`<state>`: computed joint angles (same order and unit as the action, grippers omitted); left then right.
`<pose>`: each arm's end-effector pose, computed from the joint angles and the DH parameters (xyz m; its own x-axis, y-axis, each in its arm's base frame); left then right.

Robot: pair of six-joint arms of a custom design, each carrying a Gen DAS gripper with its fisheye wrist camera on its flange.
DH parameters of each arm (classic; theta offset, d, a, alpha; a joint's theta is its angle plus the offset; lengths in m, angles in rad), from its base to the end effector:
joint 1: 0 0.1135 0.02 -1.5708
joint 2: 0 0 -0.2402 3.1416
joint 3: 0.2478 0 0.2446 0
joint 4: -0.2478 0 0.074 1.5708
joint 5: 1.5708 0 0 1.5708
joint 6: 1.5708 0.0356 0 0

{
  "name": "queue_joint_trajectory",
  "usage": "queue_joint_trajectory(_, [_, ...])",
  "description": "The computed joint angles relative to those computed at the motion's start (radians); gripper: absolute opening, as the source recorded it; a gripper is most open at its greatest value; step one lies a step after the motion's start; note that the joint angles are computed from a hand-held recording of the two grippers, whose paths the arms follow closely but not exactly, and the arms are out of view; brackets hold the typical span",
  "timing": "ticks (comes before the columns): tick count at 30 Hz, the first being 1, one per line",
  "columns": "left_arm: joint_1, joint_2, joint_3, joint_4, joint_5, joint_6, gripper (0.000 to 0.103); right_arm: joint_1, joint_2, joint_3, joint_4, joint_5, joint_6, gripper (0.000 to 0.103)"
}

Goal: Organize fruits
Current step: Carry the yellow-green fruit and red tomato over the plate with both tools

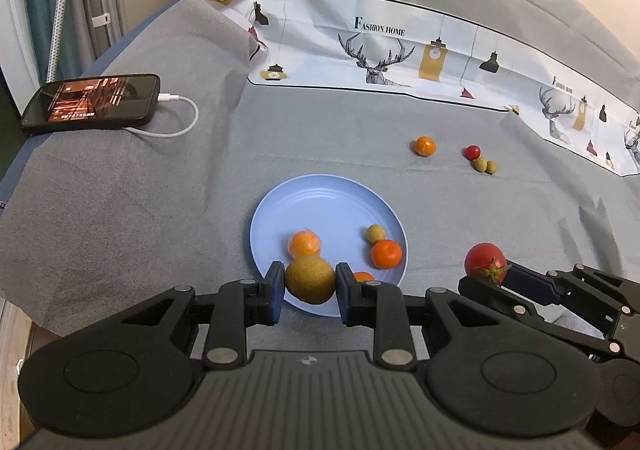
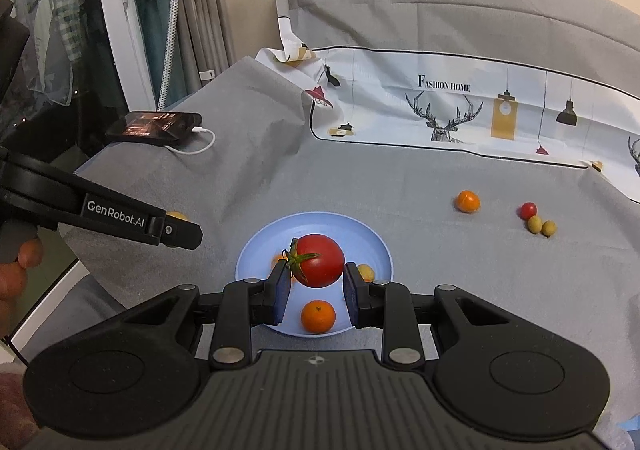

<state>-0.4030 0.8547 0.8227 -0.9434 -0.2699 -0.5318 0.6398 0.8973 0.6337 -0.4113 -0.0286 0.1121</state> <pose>0.1527 -0.0548 0.2574 -0.7783 -0.1994 -0.5953 -0.1790 0.9793 -0.0941 0.1601 0.1204 0.2289 -0.5669 -0.2825 -0.7739 -0.5548 0.8253 0.1051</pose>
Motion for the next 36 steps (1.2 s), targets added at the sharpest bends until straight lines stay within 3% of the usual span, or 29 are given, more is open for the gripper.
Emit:
queue_joint_trajectory(20, [0.092, 0.079, -0.016, 0.070, 0.049, 0.060, 0.030, -0.010, 0.115, 0.021, 0.044, -0.022, -0.005, 0.030])
queue_joint_trajectory(36, [0.200, 0.347, 0.039, 0.194, 0.099, 0.167, 0.030, -0.035, 0.375, 0.076, 0.189, -0.038, -0.038, 0.030])
